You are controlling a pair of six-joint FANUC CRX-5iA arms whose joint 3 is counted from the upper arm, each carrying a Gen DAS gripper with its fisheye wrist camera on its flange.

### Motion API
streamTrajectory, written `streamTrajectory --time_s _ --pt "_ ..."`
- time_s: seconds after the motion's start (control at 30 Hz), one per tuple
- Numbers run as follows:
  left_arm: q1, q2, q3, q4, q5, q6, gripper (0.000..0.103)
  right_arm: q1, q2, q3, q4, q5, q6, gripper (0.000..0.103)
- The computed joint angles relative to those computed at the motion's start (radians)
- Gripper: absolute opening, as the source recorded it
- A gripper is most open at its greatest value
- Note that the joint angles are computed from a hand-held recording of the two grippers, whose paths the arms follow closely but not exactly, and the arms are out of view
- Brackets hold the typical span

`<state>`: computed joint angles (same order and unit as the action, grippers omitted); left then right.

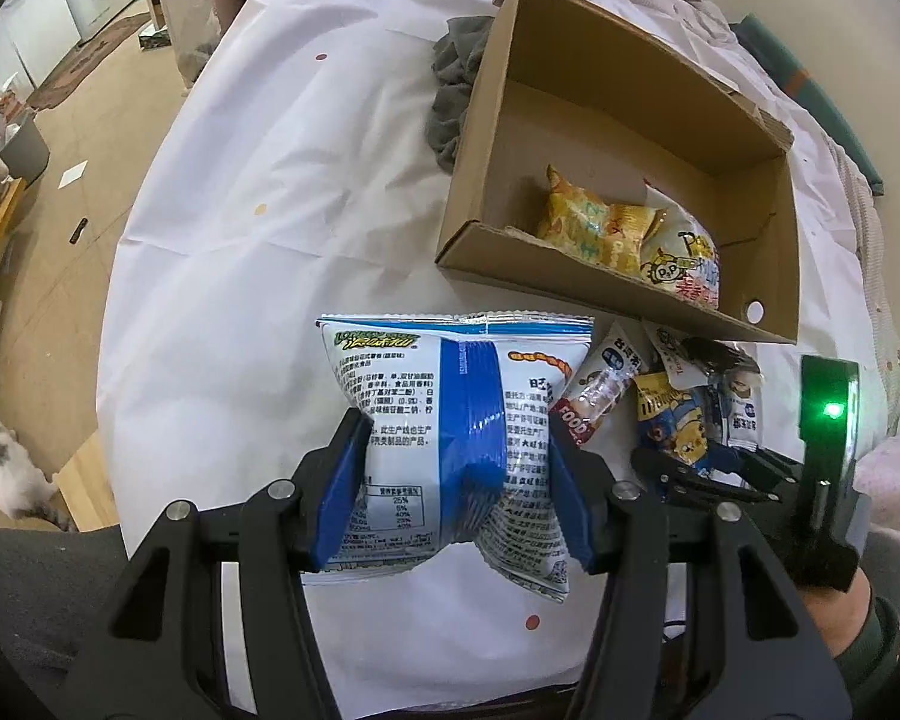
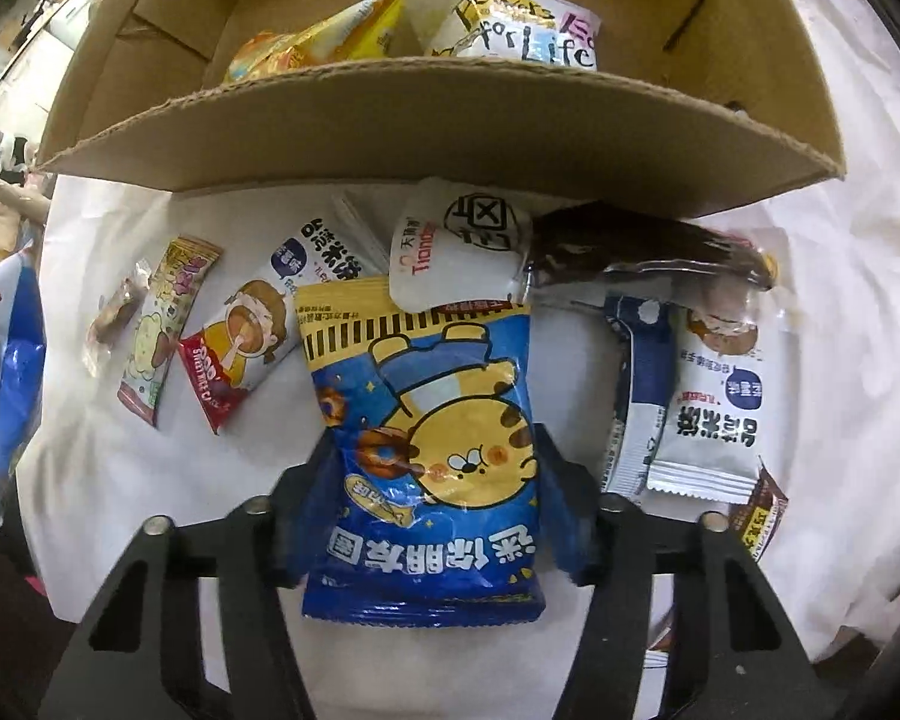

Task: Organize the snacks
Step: 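Lift the white-and-blue bag while the right tool grasps the blue cat bag, then lower both bags into the box and open both tools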

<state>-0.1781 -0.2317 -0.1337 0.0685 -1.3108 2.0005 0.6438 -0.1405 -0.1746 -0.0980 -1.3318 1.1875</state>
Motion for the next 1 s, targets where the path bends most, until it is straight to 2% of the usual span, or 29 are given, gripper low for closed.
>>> streamTrajectory --time_s 0.13,0.3,0.5,0.73,1.0 --pt "0.003 0.006 -0.002 -0.004 -0.01 0.004 0.053 0.004 -0.021 0.02 -0.048 -0.03 0.02 0.047" --pt "0.004 0.01 -0.006 -0.021 -0.022 0.018 0.053 -0.026 -0.054 0.022 -0.132 -0.044 0.08 0.047" --pt "-0.005 0.008 -0.001 -0.058 -0.022 0.035 0.053 -0.077 -0.083 0.012 -0.234 -0.007 0.202 0.047" --pt "-0.007 0.001 -0.004 -0.074 -0.022 0.035 0.053 -0.203 -0.058 0.032 -0.344 0.03 0.366 0.047" --pt "-0.071 -0.04 0.043 -0.199 0.018 0.096 0.053 -0.298 -0.097 0.043 -0.451 0.081 0.444 0.047"
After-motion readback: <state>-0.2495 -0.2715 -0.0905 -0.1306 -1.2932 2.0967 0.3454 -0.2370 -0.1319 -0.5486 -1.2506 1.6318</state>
